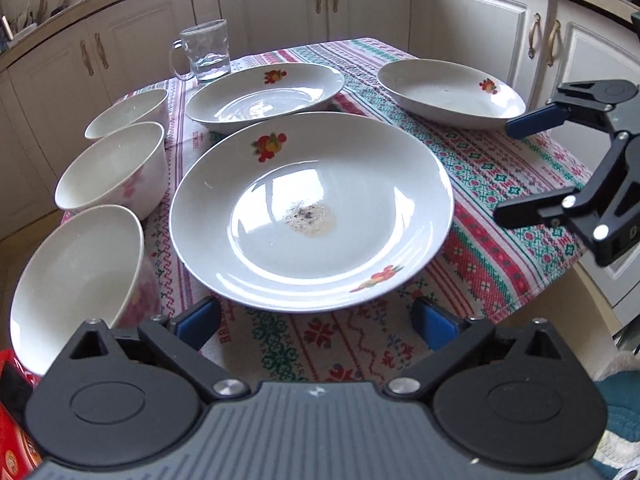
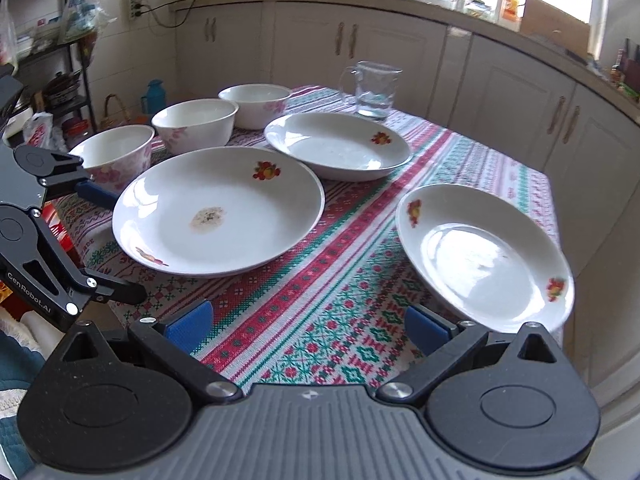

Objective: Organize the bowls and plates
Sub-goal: 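Move the right gripper to the rim of the stained white plate and grasp, then lift the stained white plate off the table with the right gripper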

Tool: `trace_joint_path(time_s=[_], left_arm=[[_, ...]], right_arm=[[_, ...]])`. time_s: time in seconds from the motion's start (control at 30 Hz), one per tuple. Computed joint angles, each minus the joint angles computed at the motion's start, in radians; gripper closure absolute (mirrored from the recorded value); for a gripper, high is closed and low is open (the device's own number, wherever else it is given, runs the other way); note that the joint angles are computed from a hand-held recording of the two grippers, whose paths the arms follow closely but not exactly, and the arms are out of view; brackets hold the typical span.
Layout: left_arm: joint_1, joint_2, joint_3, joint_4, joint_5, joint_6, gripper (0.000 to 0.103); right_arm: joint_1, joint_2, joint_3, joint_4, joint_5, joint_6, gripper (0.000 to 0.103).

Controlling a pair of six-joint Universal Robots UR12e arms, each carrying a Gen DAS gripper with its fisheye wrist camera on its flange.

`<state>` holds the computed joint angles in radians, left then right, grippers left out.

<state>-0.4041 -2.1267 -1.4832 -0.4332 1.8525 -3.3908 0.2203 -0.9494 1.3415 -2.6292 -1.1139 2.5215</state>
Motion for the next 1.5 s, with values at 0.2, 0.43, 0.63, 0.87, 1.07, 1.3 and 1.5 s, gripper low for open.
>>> trace_joint_path(time_s=[0.2,0.43,0.63,0.87,1.07,1.3,1.5], left_arm=[[-0.001,-0.004,0.008,-0.012,-0.003,-0.082,0.002],[-0.007,-0.008,0.017,-0.039,0.026,-0.178,0.000],[-0.014,-0.014,0.026,-0.049,0.051,-0.205,0.000],[-0.011,-0.019,0.035,-0.053,0.048,-0.204,0.000],[-0.009,-0.023,0.034,-0.029,0.045,-0.186,0.001],[-0.009,-0.027,0.032,-0.004,0.049,-0.170,0.001],[-0.006,-0.026,0.027,0.011,0.041,-0.166,0.003]], right_arm=[[0.004,0.026,-0.051,0.053,0.040,-0.061,0.000],[0.006,0.060,-0.131,0.147,0.082,-0.175,0.000],[0.012,0.100,-0.216,0.238,0.119,-0.270,0.000],[0.021,0.174,-0.386,0.466,0.171,-0.343,0.000],[0.034,0.283,-0.623,0.741,0.152,-0.377,0.000],[0.051,0.435,-0.937,1.032,0.116,-0.409,0.003],[0.062,0.523,-1.118,1.182,0.116,-0.444,0.016]])
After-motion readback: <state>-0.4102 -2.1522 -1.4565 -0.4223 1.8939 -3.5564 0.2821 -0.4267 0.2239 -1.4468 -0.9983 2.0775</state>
